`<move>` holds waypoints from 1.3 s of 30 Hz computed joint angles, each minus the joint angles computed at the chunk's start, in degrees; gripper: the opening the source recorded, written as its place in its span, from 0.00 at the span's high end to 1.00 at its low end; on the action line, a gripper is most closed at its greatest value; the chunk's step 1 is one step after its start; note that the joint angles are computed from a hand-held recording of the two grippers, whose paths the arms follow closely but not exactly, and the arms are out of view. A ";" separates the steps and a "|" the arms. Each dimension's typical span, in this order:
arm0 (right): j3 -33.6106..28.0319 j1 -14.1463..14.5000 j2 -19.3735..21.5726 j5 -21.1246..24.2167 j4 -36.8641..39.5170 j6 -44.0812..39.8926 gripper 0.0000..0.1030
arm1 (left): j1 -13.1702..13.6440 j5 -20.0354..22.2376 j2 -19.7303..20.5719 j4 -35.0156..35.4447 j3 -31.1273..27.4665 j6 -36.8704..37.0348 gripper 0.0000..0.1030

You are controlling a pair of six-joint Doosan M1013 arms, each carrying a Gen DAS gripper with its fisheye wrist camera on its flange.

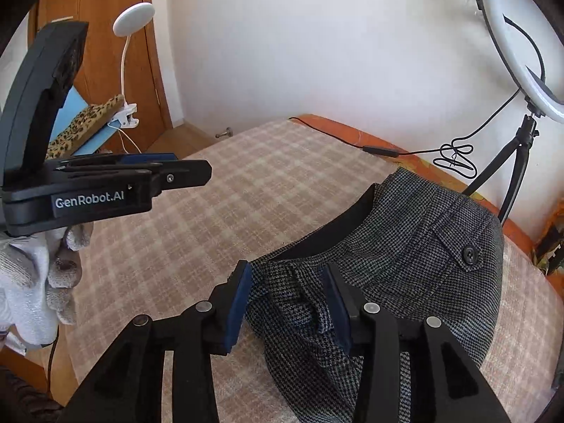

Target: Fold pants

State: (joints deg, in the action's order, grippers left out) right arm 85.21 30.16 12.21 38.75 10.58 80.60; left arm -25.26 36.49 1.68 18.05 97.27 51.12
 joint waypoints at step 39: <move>-2.15 -21.03 7.80 12.73 34.66 -1.72 0.25 | -3.93 5.13 7.81 -21.28 -7.26 21.65 0.09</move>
State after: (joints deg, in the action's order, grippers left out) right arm 83.06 9.13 20.01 51.48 45.25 78.87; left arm -29.19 41.62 9.50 -3.23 90.02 72.76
